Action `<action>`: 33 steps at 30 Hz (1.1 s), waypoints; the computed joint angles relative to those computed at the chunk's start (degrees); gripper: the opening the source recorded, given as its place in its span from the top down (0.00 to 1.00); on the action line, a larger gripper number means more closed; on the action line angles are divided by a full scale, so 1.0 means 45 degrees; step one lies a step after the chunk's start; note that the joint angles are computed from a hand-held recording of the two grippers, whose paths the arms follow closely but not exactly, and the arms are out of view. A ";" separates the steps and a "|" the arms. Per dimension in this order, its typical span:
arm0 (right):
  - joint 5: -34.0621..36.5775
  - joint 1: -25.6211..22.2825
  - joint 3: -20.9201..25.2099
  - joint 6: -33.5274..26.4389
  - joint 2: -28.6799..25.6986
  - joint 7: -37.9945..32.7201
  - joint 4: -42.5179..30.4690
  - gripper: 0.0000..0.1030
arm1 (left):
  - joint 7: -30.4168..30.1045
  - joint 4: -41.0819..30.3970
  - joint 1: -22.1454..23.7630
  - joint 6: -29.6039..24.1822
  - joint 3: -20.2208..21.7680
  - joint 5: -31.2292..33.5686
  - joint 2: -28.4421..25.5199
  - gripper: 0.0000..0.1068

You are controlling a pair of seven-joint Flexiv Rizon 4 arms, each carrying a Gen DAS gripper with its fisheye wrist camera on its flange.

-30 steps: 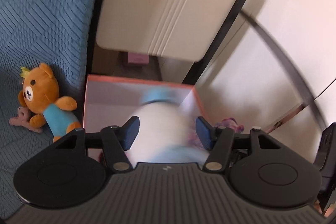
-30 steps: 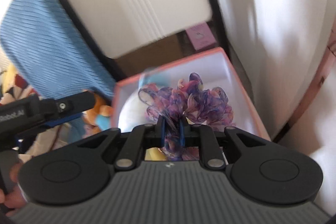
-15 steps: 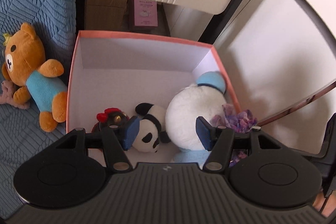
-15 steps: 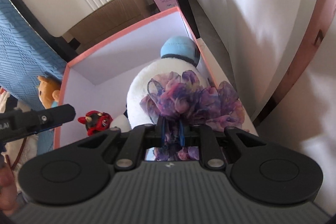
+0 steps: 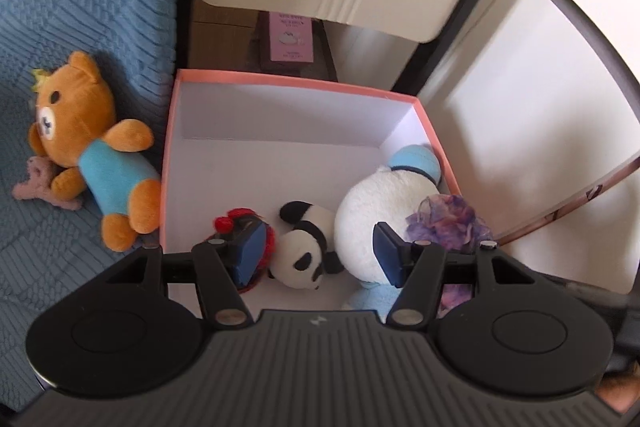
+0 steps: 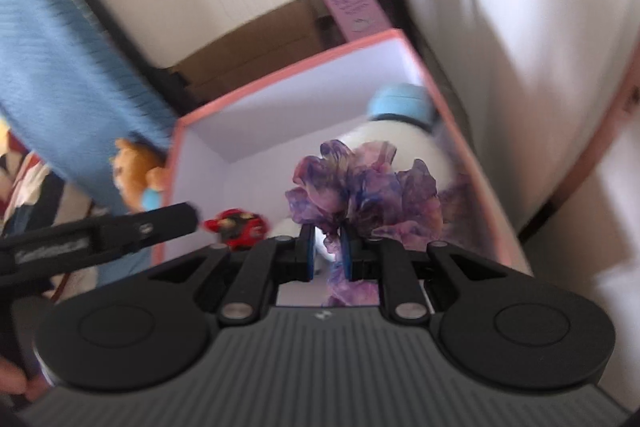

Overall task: Organize objects
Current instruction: 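Carry the penguin and purple scrunchie over the pink box with both tools, then open both tools, dropping the penguin and scrunchie into the box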

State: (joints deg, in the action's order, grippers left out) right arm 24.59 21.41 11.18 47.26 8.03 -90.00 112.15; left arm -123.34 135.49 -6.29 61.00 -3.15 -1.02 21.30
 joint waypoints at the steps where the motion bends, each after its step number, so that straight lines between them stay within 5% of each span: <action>1: 0.0139 0.0094 0.0061 -0.0030 0.0072 -0.0137 -0.0008 0.84 | -0.0072 0.0060 0.0060 -0.0103 0.0029 0.0079 0.0169 0.39; 7: 0.0768 0.0614 0.0361 -0.0316 -0.0076 -0.0128 -0.0096 0.84 | -0.0308 0.0447 0.0393 -0.0825 0.0162 0.0413 0.1187 0.39; 17: -0.0618 0.1009 0.0940 0.0150 -0.0415 0.1139 0.0522 0.84 | -0.0363 0.1001 0.0745 -0.2160 0.0417 0.0521 0.3040 0.39; 26: -0.1099 0.1136 0.0775 0.0307 0.1473 0.1434 0.0909 0.83 | 0.0015 0.1037 0.0664 -0.2726 0.0342 0.0475 0.4871 0.38; 33: -0.1371 0.1620 0.0822 0.0185 0.3493 0.1857 0.1415 0.82 | 0.0227 0.0716 0.0506 -0.4500 0.0208 0.0488 0.6812 0.37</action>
